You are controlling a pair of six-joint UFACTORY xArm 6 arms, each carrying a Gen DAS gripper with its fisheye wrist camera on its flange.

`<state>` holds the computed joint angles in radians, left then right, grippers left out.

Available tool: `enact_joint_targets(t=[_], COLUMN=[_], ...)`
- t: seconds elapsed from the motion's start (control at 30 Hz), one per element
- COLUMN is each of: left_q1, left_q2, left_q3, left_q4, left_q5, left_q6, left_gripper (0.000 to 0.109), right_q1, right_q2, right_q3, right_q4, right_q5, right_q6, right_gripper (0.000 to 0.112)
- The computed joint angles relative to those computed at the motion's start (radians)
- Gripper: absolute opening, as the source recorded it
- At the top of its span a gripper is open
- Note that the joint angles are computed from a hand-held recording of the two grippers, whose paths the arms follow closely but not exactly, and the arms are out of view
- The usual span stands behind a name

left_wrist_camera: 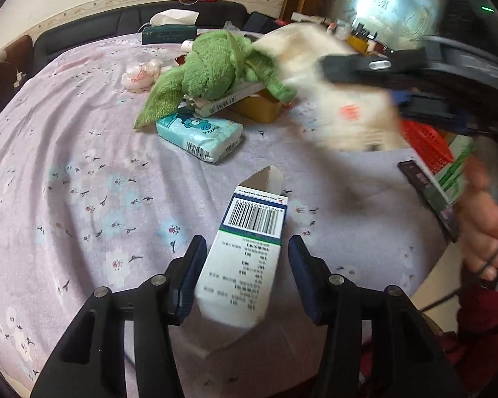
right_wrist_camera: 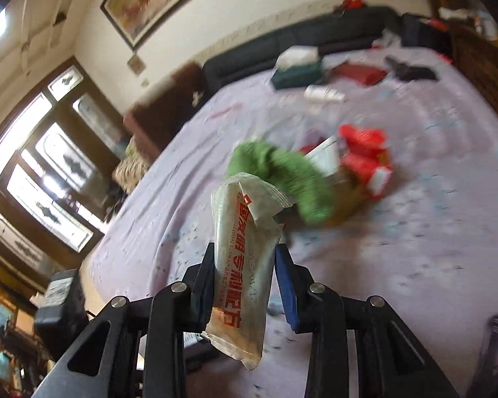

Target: Collect trash

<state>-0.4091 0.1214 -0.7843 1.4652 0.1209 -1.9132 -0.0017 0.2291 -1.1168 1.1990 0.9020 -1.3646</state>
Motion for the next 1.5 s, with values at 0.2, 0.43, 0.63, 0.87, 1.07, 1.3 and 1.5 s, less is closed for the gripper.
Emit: enact_joint_targets(t=[0.2, 0.43, 0.63, 0.87, 1.07, 1.3, 1.5], left_q1=[-0.030, -0.111, -0.170, -0.185, -0.208, -0.231, -0.241], left_q2=[0.015, 0.006, 0.052, 0.081, 0.087, 0.088, 0.085], left_q3=[-0.039, -0.104, -0.188, -0.225, -0.227, -0.228, -0.229], left_q4=[0.011, 0.091, 0.060, 0.014, -0.011, -0.016, -0.020], left_q5=[0.070, 0.259, 0.407, 0.460, 0.515, 0.559, 0.576], left_q6=[-0.053, -0.178, -0.183, -0.140, -0.113, -0.099, -0.086], left_gripper=[0.034, 0.034, 0.034, 0.034, 0.034, 0.034, 0.034], right_q1=[-0.074, -0.120, -0.119, -0.118, -0.112, -0.112, -0.113], right_q2=[-0.084, -0.088, -0.098, -0.077, -0.082, -0.095, -0.102], right_q3=[0.089, 0.115, 0.141, 0.131, 0.137, 0.148, 0.155], right_q4=[0.089, 0.152, 0.190, 0.180, 0.179, 0.184, 0.186], right_q5=[-0.058, -0.104, -0.164, -0.168, -0.166, -0.163, -0.163], right_q6=[-0.119, -0.170, -0.223, -0.214, -0.216, -0.228, -0.230], right_gripper=[0.036, 0.036, 0.036, 0.036, 0.036, 0.036, 0.036])
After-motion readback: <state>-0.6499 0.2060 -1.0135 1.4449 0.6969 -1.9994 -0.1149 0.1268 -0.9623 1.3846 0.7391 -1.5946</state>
